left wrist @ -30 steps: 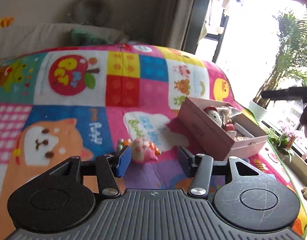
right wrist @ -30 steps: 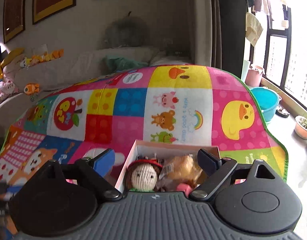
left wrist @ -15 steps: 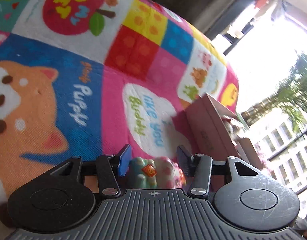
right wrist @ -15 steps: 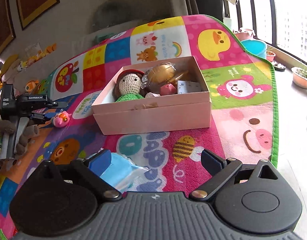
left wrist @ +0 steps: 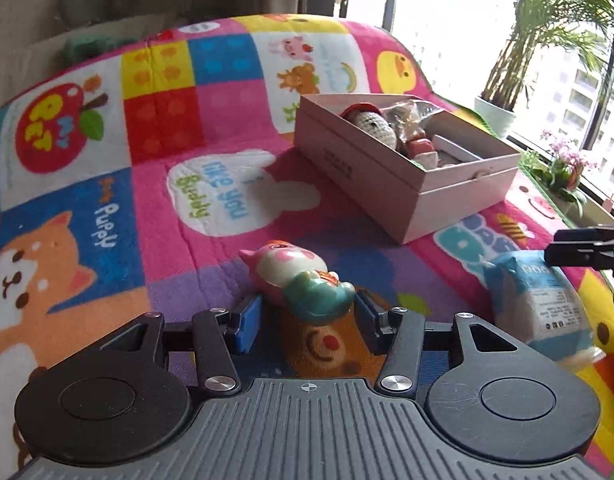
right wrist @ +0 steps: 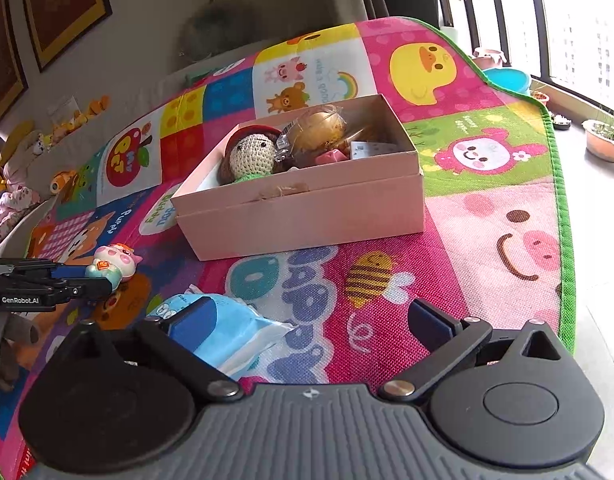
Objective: Organize objects
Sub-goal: 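Grasp the pink-and-teal cat figurine with the left gripper while the right reaches the wipes pack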
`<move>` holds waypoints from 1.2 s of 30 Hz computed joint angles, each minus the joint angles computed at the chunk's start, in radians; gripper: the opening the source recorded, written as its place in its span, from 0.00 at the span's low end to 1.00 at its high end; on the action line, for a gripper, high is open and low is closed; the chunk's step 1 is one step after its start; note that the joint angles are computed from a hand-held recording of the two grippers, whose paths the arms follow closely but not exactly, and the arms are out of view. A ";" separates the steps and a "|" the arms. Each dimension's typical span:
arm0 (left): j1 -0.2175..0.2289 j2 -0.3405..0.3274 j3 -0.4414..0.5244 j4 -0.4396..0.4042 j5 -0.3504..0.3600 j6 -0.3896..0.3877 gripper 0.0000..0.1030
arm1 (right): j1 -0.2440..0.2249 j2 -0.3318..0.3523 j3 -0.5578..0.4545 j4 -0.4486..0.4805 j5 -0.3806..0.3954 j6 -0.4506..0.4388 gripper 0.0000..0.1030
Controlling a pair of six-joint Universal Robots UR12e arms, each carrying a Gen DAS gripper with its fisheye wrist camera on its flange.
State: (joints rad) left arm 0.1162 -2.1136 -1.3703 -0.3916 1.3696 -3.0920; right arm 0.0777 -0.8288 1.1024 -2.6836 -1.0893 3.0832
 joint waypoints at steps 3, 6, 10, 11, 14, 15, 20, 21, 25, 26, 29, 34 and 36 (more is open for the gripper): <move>0.002 -0.020 0.042 -0.052 -0.001 -0.114 0.53 | -0.003 0.000 0.002 0.001 0.010 0.011 1.00; -0.001 -0.031 0.073 -0.110 0.007 -0.170 0.52 | -0.002 -0.002 0.006 -0.007 0.008 0.008 1.00; 0.013 -0.019 0.069 -0.162 -0.099 -0.169 0.52 | -0.001 -0.006 0.017 -0.023 0.010 0.000 1.00; 0.017 -0.015 0.066 -0.173 -0.122 -0.188 0.52 | -0.001 -0.006 0.019 -0.027 0.010 -0.001 1.00; 0.009 -0.002 0.060 -0.202 -0.081 -0.220 0.49 | 0.000 -0.005 0.016 -0.023 0.011 -0.002 1.00; -0.001 0.004 0.062 -0.224 -0.032 -0.192 0.46 | 0.000 -0.005 0.016 -0.025 0.010 -0.001 1.00; -0.051 0.029 0.032 -0.236 0.131 -0.011 0.55 | 0.002 -0.006 0.023 -0.045 0.000 -0.003 1.00; -0.059 0.031 0.023 -0.220 0.149 0.004 0.59 | 0.002 -0.006 0.024 -0.047 -0.001 -0.003 1.00; -0.073 0.020 0.037 -0.233 0.139 -0.006 0.84 | 0.000 -0.003 0.017 -0.030 0.000 0.012 1.00; -0.075 0.017 0.042 -0.237 0.141 -0.012 0.89 | -0.001 -0.002 0.015 -0.025 0.003 0.017 1.00; -0.066 0.018 0.052 -0.240 0.090 -0.139 0.82 | -0.002 -0.002 0.013 -0.021 0.002 0.031 1.00; -0.049 0.002 0.080 -0.170 0.126 -0.497 0.80 | -0.003 -0.002 0.016 -0.028 0.011 0.035 1.00; -0.052 -0.024 0.120 -0.185 0.192 -0.544 0.80 | -0.004 -0.002 0.019 -0.033 0.013 0.035 1.00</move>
